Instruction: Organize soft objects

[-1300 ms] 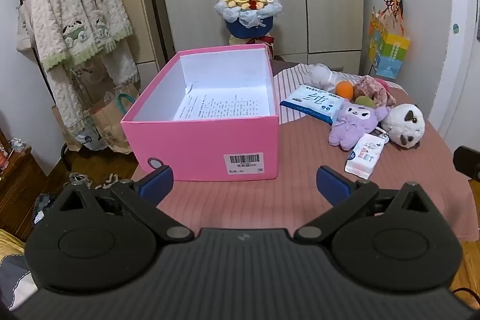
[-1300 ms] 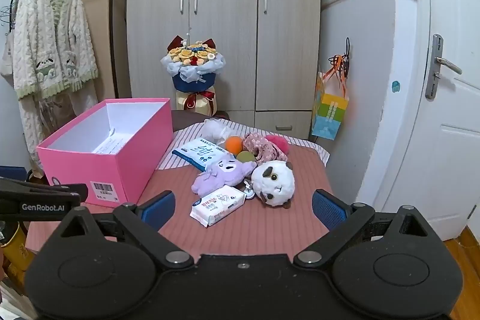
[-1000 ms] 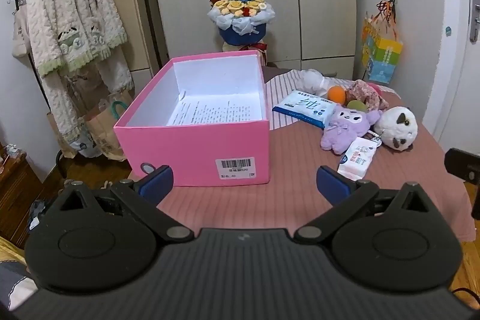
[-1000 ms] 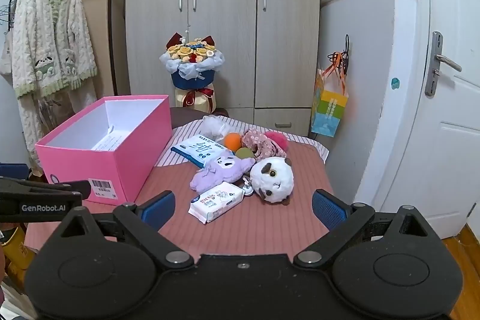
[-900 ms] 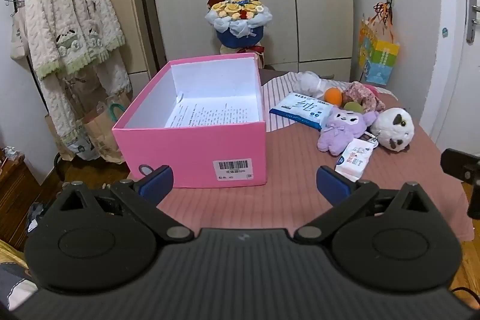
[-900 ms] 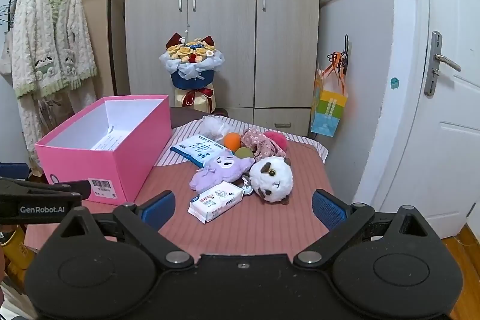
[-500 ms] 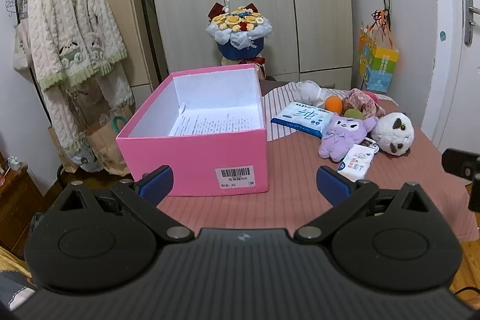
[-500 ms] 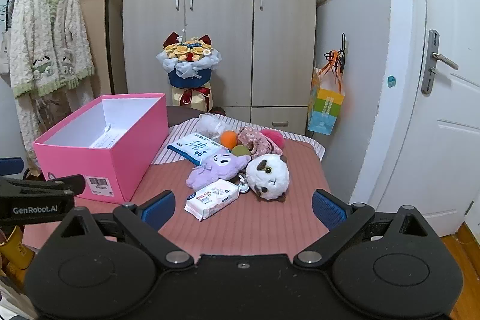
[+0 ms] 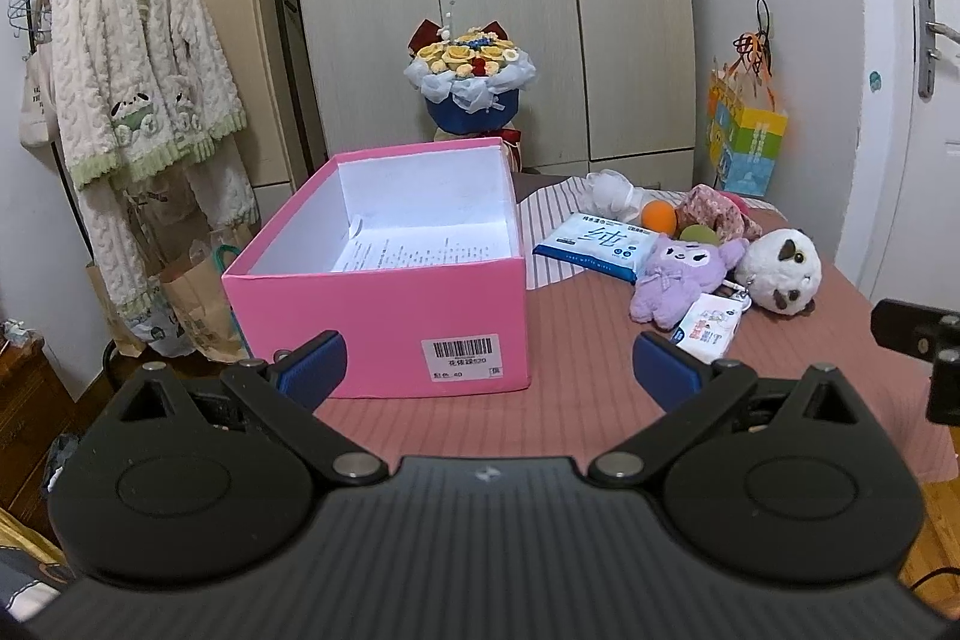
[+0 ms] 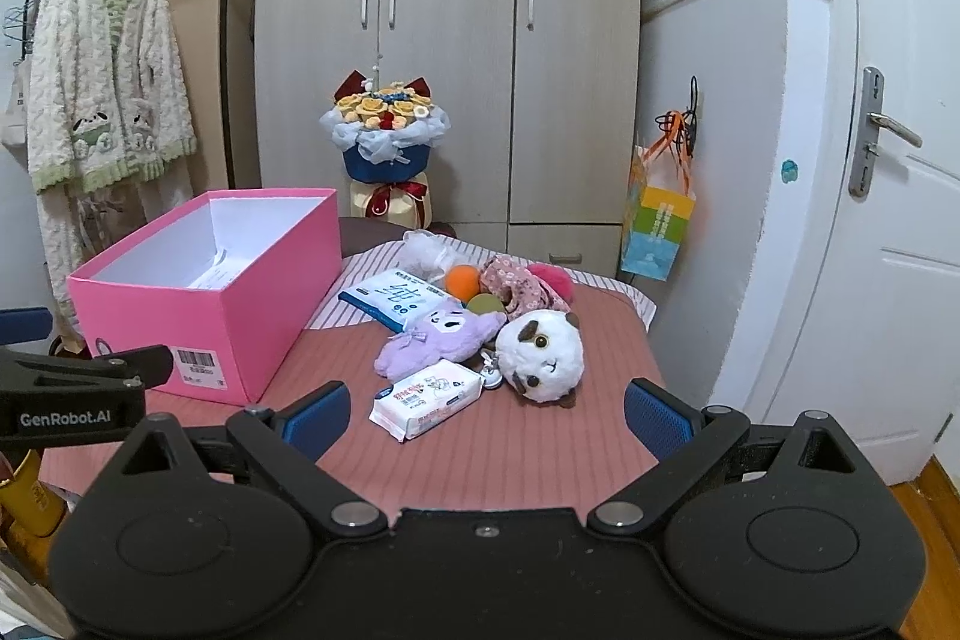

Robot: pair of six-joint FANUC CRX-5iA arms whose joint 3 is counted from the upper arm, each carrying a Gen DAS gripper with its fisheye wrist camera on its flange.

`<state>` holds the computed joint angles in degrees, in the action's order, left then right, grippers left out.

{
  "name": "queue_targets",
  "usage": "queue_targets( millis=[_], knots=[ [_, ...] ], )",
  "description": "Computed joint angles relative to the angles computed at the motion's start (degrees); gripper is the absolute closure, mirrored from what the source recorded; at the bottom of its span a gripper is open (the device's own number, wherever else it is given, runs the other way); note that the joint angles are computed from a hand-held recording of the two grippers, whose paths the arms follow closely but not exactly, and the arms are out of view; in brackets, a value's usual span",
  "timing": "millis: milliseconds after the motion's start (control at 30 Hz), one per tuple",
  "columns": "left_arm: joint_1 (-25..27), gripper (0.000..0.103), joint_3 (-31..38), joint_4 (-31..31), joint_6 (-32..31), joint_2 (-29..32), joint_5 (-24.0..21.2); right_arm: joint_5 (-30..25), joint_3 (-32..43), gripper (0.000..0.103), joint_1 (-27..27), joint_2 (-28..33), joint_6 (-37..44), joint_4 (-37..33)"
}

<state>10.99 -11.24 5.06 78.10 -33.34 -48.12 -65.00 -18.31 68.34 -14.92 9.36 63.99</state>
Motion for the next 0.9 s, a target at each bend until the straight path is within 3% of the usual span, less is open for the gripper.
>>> queue_targets(
  millis=[900],
  knots=[
    [1.6, 0.0, -2.4, 3.4, -2.5, -1.4, 1.7, -1.3, -0.2, 0.003, -0.1, 0.8, 0.1, 0.4]
  ],
)
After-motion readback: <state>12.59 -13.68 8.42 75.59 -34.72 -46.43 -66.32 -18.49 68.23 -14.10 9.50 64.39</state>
